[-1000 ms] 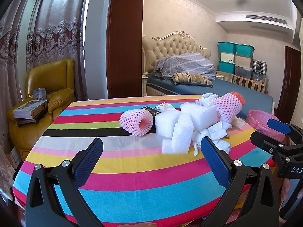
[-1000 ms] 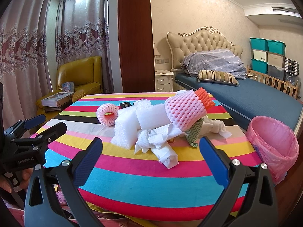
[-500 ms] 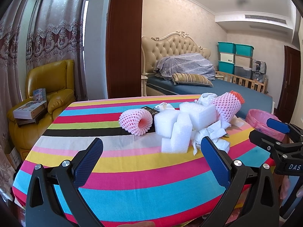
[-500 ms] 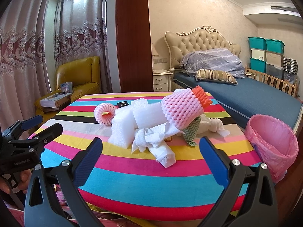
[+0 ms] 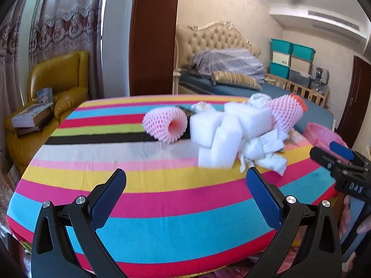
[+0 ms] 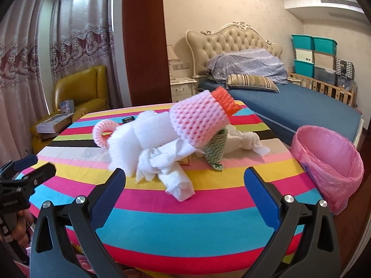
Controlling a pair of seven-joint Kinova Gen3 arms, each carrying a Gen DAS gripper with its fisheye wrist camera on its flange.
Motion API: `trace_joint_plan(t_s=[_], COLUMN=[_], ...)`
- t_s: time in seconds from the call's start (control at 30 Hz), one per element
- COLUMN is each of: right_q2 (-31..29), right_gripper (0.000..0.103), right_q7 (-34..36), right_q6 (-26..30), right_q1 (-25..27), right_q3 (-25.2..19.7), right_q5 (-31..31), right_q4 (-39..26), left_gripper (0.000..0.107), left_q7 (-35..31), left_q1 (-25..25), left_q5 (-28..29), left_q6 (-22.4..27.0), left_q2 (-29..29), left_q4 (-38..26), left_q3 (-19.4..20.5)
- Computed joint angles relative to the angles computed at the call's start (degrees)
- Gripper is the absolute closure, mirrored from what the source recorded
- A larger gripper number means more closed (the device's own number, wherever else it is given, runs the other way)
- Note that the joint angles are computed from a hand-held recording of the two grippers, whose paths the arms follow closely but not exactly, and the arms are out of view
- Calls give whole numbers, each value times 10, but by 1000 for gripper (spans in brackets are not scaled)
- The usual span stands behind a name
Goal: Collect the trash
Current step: 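Grasp the white foam block with the left tool while the right tool grasps the pink foam net, then carry the foam block with the left tool while the right tool carries the pink net to the bin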
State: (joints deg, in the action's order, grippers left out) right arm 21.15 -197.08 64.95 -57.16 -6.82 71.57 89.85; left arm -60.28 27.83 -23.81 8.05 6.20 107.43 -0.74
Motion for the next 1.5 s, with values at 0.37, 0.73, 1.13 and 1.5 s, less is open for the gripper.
trace_joint_plan(t_s=[0.37, 0.73, 1.13, 1.5], right_q2=[4, 8, -8, -33], right_gripper=[4, 11, 79, 81], right_q7=[-17, -28, -96, -168], right_q6=[-78, -178, -200, -143], right_q1=[59, 118, 110, 114], right_q3=[24, 53, 63, 4], right_q5=[-15, -12, 64, 148], right_q4=[-12, -25, 22, 84], left_gripper=[11, 11, 38, 72], left_q7=[-256, -271, -313, -252], left_q1=[-133, -36, -67, 4], left_q5=[212, 183, 232, 193], left_q6=[33, -12, 22, 92], left_q2=[24, 75, 125, 188], left_q4=[-24, -80, -143, -237], left_q3=[142, 50, 100, 33])
